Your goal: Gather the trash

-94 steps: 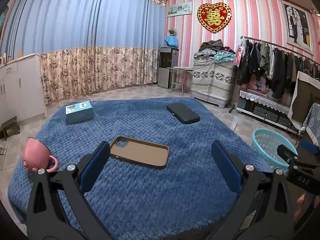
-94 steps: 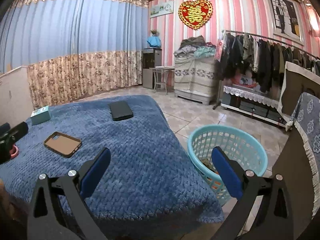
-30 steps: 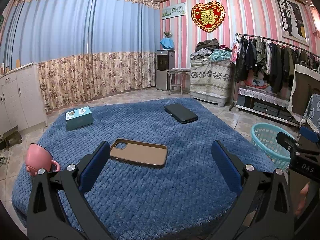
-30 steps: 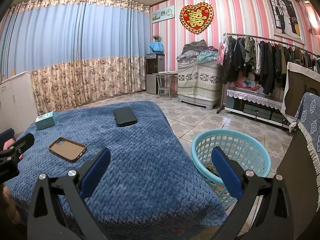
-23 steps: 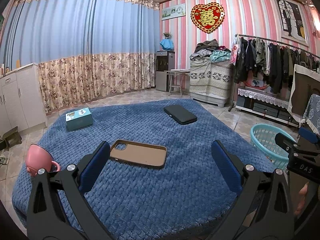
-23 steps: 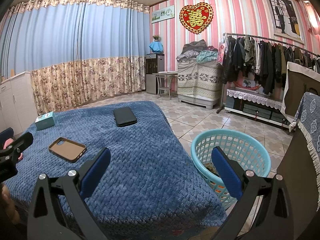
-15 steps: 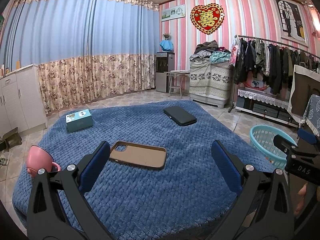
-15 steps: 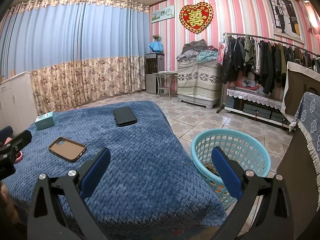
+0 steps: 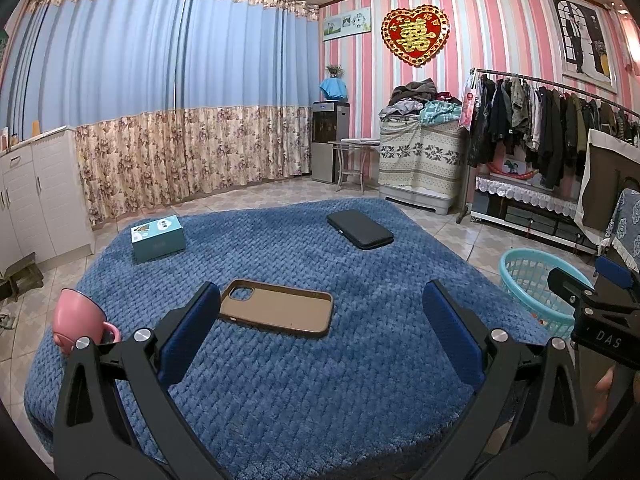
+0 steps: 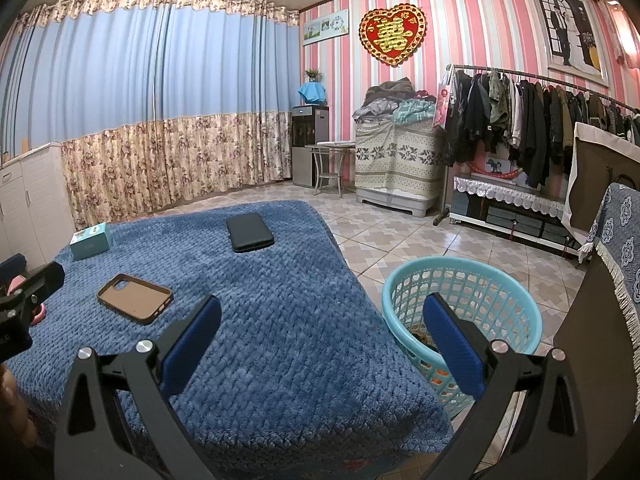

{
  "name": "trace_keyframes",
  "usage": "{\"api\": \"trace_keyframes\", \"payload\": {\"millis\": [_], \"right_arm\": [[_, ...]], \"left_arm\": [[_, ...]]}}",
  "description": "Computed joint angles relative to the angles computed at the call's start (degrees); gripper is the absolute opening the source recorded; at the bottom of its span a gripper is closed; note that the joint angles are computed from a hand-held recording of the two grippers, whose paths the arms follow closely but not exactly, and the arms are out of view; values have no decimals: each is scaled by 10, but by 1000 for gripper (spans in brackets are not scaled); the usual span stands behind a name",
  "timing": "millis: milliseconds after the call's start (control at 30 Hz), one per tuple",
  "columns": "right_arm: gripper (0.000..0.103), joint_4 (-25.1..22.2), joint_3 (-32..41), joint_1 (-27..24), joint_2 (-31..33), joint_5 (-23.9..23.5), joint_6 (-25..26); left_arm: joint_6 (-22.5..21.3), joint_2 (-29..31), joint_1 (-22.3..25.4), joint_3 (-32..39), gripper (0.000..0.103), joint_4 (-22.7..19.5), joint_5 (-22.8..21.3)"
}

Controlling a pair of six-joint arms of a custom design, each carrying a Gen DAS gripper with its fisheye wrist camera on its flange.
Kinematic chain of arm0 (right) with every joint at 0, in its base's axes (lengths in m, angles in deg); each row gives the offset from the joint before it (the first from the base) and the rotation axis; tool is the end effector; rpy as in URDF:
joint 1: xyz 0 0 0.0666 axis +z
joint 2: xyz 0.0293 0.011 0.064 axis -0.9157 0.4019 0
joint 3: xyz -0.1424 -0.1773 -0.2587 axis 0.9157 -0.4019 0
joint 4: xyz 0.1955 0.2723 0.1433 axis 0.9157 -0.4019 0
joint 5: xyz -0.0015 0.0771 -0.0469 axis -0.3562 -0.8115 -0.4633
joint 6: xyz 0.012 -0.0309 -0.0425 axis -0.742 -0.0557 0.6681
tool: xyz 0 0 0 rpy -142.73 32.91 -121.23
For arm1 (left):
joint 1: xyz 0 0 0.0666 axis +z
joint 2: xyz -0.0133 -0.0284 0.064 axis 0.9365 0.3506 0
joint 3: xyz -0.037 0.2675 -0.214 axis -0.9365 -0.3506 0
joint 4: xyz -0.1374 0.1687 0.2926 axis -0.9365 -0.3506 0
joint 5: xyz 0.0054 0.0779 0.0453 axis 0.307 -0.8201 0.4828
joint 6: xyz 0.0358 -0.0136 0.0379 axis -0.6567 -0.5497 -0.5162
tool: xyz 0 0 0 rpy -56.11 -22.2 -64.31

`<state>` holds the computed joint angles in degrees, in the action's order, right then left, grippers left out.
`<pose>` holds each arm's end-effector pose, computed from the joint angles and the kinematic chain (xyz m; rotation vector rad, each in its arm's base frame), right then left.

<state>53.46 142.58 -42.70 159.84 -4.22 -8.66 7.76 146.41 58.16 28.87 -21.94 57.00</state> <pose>0.5460 0.2147 0.4433 0.2842 1.9152 -0.1824 0.5685 -0.1162 0.4635 0.2332 1.9201 -0.1801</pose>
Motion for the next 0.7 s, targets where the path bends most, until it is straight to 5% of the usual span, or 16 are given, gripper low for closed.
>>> {"api": "trace_keyframes", "payload": {"millis": [700], "right_arm": [[99, 0, 0, 0, 0, 0, 0]], "left_arm": [[0, -1, 0, -2, 98, 3, -1]]}}
